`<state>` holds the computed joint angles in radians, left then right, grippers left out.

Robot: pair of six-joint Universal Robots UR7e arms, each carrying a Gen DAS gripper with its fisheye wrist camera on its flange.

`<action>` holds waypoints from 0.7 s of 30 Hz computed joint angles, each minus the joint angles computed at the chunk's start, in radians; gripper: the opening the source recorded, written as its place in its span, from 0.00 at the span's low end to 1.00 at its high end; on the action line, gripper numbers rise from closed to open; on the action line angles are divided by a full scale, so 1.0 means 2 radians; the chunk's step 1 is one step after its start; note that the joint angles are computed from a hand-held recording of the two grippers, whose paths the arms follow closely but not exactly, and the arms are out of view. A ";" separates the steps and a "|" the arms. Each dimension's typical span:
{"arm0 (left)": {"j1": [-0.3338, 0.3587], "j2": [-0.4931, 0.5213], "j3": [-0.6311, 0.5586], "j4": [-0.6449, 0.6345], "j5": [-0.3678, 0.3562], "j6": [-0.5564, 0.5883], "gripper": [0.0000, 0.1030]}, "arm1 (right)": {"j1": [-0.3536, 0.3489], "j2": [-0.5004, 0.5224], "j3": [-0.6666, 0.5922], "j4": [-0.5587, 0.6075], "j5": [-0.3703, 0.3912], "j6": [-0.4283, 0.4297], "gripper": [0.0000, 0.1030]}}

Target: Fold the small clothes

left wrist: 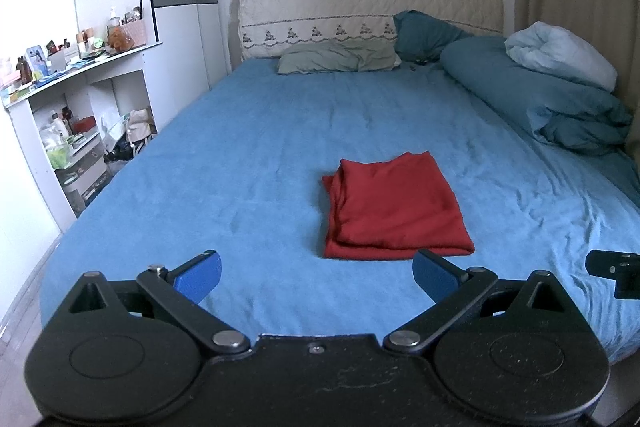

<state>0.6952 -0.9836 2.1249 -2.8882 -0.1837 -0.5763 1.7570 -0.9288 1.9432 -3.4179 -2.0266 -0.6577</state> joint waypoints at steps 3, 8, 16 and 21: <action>0.000 0.001 -0.001 0.000 0.000 0.000 1.00 | 0.000 0.000 0.000 -0.001 0.000 0.000 1.00; 0.001 0.002 -0.002 -0.004 -0.002 0.003 1.00 | 0.001 0.001 0.000 -0.001 -0.001 0.002 1.00; 0.001 0.002 -0.002 -0.003 -0.002 0.002 1.00 | 0.002 0.003 -0.002 0.000 -0.002 0.004 1.00; 0.001 0.001 -0.004 0.014 0.001 -0.008 1.00 | 0.002 0.003 -0.002 0.000 -0.002 0.004 1.00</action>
<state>0.6976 -0.9808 2.1179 -2.8604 -0.1813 -0.5927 1.7609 -0.9233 1.9390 -3.4184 -2.0313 -0.6492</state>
